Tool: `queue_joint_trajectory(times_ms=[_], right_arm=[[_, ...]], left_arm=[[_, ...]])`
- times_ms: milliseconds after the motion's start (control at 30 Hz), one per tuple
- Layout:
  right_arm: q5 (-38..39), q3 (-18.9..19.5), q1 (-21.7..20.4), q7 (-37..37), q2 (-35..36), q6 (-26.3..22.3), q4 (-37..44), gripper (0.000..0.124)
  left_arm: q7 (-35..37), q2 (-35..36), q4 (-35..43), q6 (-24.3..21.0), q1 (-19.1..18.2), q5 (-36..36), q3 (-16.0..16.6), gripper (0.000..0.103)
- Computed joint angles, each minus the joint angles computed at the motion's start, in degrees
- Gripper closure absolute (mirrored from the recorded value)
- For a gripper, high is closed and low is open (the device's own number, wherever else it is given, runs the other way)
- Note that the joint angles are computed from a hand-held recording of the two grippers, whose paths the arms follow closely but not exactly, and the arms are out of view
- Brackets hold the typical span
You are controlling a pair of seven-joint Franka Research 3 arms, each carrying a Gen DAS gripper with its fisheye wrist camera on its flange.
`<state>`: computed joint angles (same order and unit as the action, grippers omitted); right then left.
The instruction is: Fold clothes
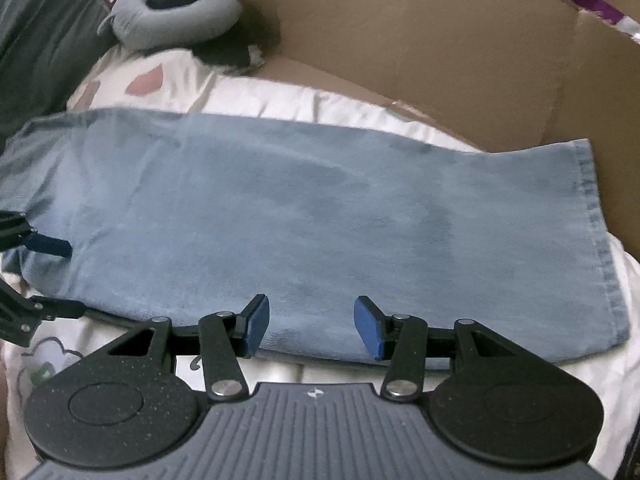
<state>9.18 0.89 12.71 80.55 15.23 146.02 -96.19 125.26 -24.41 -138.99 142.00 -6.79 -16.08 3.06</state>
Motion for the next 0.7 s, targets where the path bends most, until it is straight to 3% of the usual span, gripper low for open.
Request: queue_joint_trajectory(times_ms=[167,467,700], right_arm=[[-5.0,-0.7,1.7,0.7,1.0,-1.1,-0.7,0.070],[-4.6,-0.5,1.0,-0.4,0.6,-1.0,-1.7,0.069],[-4.4,-0.5,0.9,-0.9,1.0,-1.3,-1.1,0.069]], left_arm=[[-1.2,-2.9,-1.6,-1.0,1.3,1.7,0.3,0.023],[-8.7,-12.8,-6.0,-3.2,6.8,7.8,2.1,0.024],[-15.1,-14.5,-7.2,-2.8,9.6,12.7,2.3,0.028]])
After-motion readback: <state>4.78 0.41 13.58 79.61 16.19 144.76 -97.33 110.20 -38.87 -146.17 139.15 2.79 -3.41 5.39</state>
